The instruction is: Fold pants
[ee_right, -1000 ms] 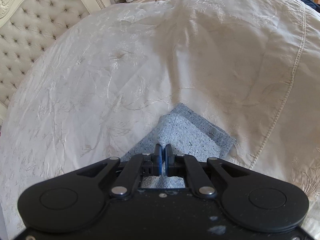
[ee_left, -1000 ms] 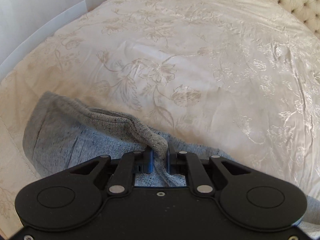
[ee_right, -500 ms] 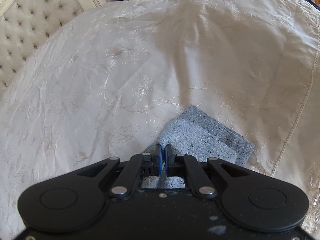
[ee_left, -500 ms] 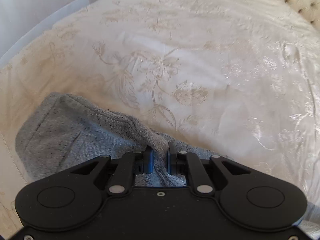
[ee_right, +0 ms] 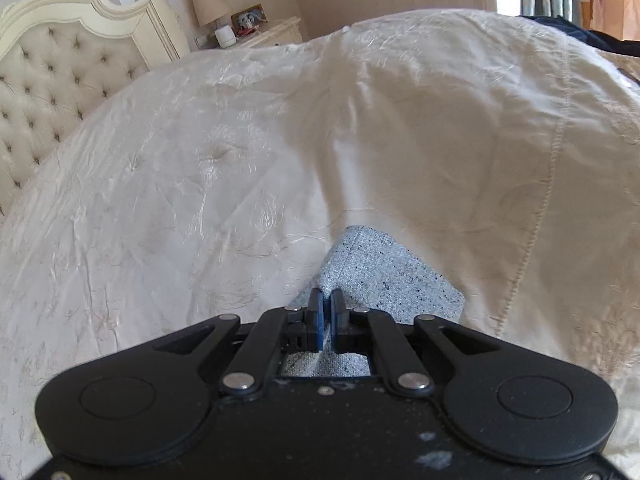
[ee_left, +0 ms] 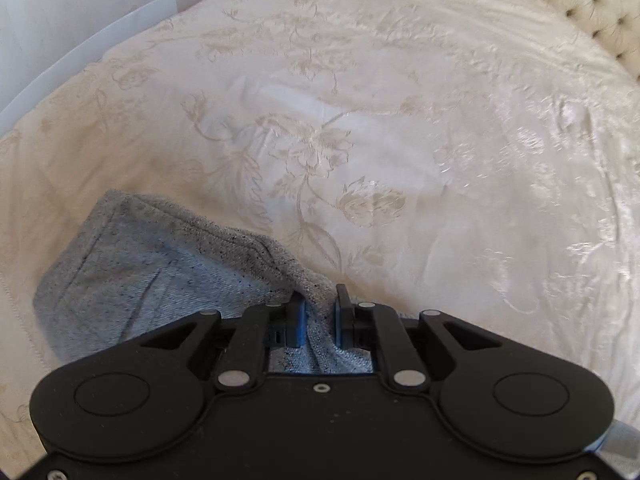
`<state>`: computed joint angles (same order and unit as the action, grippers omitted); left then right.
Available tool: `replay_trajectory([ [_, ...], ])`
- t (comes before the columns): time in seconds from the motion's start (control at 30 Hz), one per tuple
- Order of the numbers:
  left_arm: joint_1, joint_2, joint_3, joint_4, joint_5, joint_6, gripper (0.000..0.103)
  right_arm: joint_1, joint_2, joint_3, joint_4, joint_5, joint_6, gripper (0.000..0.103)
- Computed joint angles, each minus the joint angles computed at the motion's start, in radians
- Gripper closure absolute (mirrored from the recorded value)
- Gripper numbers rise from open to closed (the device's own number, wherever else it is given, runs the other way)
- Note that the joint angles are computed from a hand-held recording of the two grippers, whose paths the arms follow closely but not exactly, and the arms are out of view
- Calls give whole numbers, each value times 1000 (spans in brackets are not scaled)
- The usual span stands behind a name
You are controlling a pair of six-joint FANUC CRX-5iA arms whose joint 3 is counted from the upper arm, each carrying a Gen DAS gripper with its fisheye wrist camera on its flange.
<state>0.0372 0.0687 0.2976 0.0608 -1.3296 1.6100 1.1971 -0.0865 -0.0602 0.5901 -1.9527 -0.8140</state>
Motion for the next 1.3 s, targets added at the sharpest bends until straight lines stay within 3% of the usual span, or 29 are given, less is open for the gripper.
replay_trajectory([
  [0.17,-76,39,1,-125,20,4,85,-158,58,1,-56,131,235,99],
  [0.37,-103,75,38,-171,14,12,83,-183,28,-54,-58,243,368,89],
  [0.5,-147,89,64,-243,16,20,83,-118,-58,-144,30,271,314,83],
  [0.63,-183,66,62,-311,18,41,78,-7,-174,-221,115,240,256,80],
  [0.7,-209,44,57,-369,24,47,71,48,-234,-235,101,204,259,79],
  [0.8,-241,34,78,-438,9,80,71,148,-333,-267,52,154,261,79],
  [0.93,-297,63,160,-533,-83,167,71,269,-438,-324,-7,89,209,77],
  [1.07,-338,103,222,-600,-141,174,71,367,-529,-397,-42,41,123,77],
  [1.2,-312,167,317,-564,-218,196,71,406,-593,-445,-35,56,171,77],
  [1.3,-240,233,402,-419,-314,186,69,379,-608,-461,-32,96,260,77],
])
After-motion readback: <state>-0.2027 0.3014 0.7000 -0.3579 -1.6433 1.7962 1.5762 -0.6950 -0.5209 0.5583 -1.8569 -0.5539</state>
